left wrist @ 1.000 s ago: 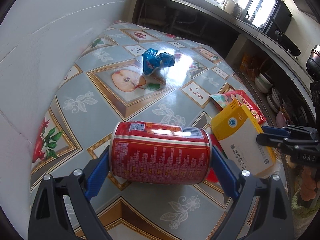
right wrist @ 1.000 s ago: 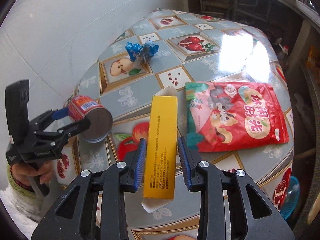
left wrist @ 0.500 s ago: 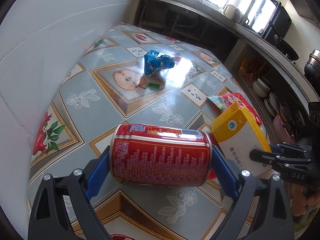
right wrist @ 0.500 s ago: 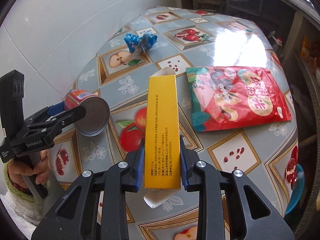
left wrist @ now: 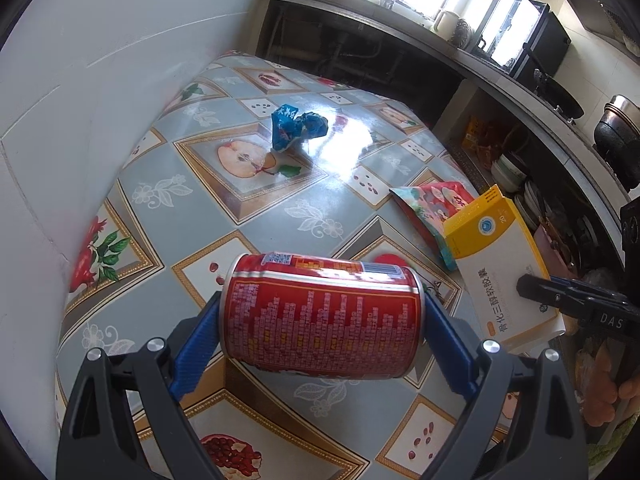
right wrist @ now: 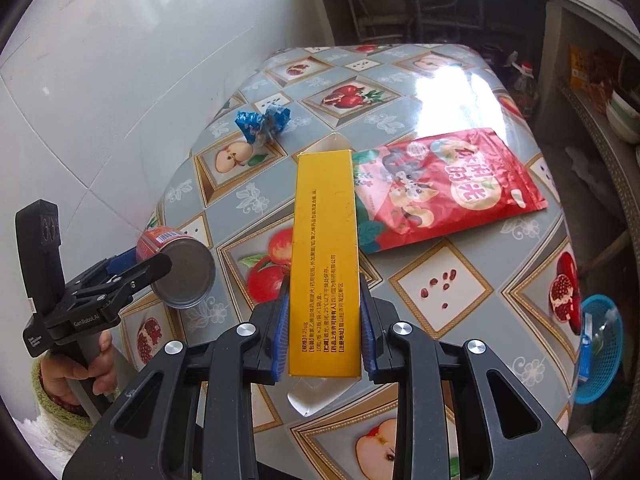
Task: Collect trash
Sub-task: 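Carry the red can and yellow box over to the blue basket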
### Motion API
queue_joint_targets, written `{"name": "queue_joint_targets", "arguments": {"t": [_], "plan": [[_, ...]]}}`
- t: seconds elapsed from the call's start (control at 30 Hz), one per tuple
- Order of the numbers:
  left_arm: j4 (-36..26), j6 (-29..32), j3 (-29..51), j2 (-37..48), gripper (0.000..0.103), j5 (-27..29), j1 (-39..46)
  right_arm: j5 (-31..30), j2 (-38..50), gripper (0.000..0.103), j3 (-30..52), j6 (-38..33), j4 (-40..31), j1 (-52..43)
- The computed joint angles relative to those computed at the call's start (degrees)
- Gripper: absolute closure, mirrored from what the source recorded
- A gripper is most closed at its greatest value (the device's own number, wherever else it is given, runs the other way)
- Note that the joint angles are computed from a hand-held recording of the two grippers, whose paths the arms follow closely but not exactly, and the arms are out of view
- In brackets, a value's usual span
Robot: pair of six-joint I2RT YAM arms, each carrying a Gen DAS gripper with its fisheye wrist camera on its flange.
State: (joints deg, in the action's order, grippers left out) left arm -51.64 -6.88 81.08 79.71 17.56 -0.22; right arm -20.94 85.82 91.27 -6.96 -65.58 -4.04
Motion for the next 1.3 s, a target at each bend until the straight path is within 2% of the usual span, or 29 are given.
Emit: {"name": "queue_joint_targets", "arguments": {"t": [0.27, 0.57, 0.9, 1.13, 1.2, 1.3], "plan": [[-1.7, -0.1, 0.7, -2.5, 0.011, 0.1, -1.6, -2.2, -3.4, 0.076, -2.5, -0.1, -0.4, -3.5], [-4.6, -0.7, 3.4, -4.4, 0.011, -3.0, -5.8, -6.9, -7.1, 0.076, -5.1, -2.3, -1.4, -9.5], [-5.7, -4.7, 10.1, -1.1, 0.011, -6.5, -17.0, -14.5, -9.7, 0.076, -6.0, -10.0, -5.8, -25.8], [-7.8, -6.7, 23.9, 10.0, 0.011, -9.3, -30.2, -20.0, -6.8, 0.076, -2.7, -18.9, -10.5, -45.6], [-9.1, -6.6, 30.6, 15.3, 0.011, -9.5, -33.6, -20.7, -4.6, 0.076, -0.5, -21.0, -11.3, -52.1], [-13.0, -6.2, 44.9, 25.9, 0.011, -9.1, -39.1, -20.7, -0.6, 0.076, 2.2, -22.1, -10.5, -60.5]]}}
